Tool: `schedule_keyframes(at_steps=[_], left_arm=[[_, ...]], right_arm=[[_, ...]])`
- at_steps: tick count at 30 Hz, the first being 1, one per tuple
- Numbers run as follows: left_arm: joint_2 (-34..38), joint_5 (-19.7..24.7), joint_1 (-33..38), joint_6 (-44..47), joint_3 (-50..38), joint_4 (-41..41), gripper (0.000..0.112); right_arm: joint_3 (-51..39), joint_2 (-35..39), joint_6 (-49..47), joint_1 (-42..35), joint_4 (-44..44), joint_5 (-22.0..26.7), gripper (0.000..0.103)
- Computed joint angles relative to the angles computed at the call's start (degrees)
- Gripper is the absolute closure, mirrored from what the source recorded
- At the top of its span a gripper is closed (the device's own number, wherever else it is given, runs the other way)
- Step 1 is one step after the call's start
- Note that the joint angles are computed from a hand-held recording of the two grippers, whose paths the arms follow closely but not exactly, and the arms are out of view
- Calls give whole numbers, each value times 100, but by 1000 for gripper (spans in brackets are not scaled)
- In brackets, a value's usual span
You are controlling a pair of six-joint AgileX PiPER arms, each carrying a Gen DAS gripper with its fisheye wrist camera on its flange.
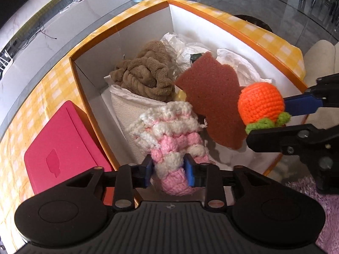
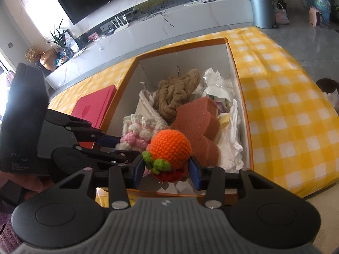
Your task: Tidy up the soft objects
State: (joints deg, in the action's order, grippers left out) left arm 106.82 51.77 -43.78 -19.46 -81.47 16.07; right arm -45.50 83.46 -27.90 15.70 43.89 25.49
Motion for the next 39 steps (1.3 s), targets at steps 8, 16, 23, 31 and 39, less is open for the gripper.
schedule_keyframes(at_steps=[8, 16, 23, 31, 39], left_arm=[[-890, -293, -173, -278, 670, 396, 55], [-2077, -655, -354, -1391, 1613, 848, 56], [-2580, -640, -458, -2087, 2098, 1168, 57], [-3087, -641, -573, -2316, 2433, 1235, 57], [-3769, -293, -1071, -2900, 2631, 1734, 57]], right_arm=[[-104, 6, 195, 16, -170, 165, 58], [-467, 418, 766, 199, -503, 519, 57], [-784, 633, 1818, 526, -1401, 552, 56], [-912, 538, 3148, 954, -2690, 571, 45], [-984, -158, 4576, 1559, -4064, 843, 35]])
